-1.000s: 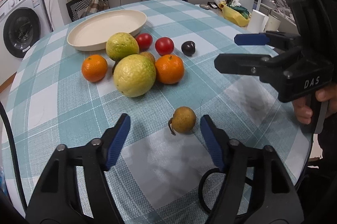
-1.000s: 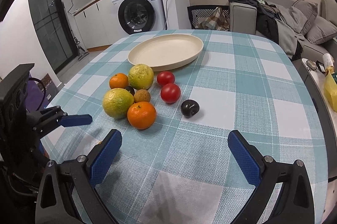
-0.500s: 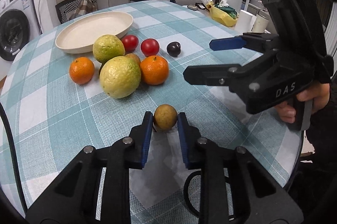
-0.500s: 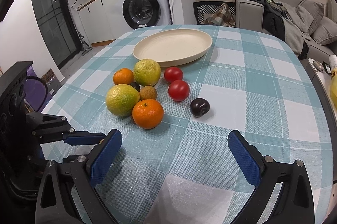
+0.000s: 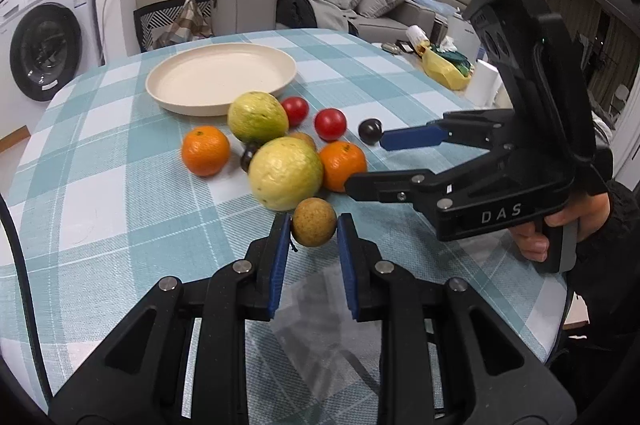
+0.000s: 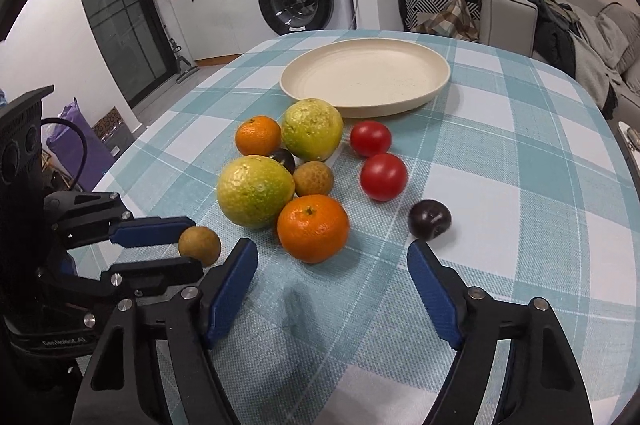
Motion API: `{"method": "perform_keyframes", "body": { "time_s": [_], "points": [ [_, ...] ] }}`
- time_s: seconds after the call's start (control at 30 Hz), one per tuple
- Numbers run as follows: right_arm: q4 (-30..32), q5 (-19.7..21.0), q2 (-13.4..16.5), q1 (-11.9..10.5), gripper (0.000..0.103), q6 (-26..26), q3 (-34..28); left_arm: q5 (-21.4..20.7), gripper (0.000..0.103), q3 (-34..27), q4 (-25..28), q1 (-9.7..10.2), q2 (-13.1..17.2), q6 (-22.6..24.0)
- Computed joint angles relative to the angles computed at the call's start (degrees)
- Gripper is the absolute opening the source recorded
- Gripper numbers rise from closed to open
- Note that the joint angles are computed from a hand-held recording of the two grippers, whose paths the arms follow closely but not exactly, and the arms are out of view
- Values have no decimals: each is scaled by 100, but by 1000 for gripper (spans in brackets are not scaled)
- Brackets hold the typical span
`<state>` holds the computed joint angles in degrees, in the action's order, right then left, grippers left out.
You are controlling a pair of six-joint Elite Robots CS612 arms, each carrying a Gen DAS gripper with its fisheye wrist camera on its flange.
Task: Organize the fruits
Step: 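Lift the brown fruit with the left gripper while the right gripper grasps a tangerine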
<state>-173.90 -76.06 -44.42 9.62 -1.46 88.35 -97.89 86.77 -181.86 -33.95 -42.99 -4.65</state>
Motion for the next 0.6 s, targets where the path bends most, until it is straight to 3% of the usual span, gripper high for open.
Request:
{"method": "perform_keyframes", "body": {
  "time_s": [0.23, 0.4, 0.5, 0.6],
  "points": [
    [258, 68, 90, 28, 57, -181, -189, 112, 21, 44, -259, 74, -10, -290],
    [401, 54, 138, 36, 54, -274, -286, 182, 21, 26, -312, 108, 0, -466],
    [444, 151, 150, 23, 45, -346, -308, 262, 21, 13, -367, 108, 15, -536],
    [416, 237, 139, 8, 43, -371, -282, 300, 21, -26, -385, 119, 29, -617]
  ]
}}
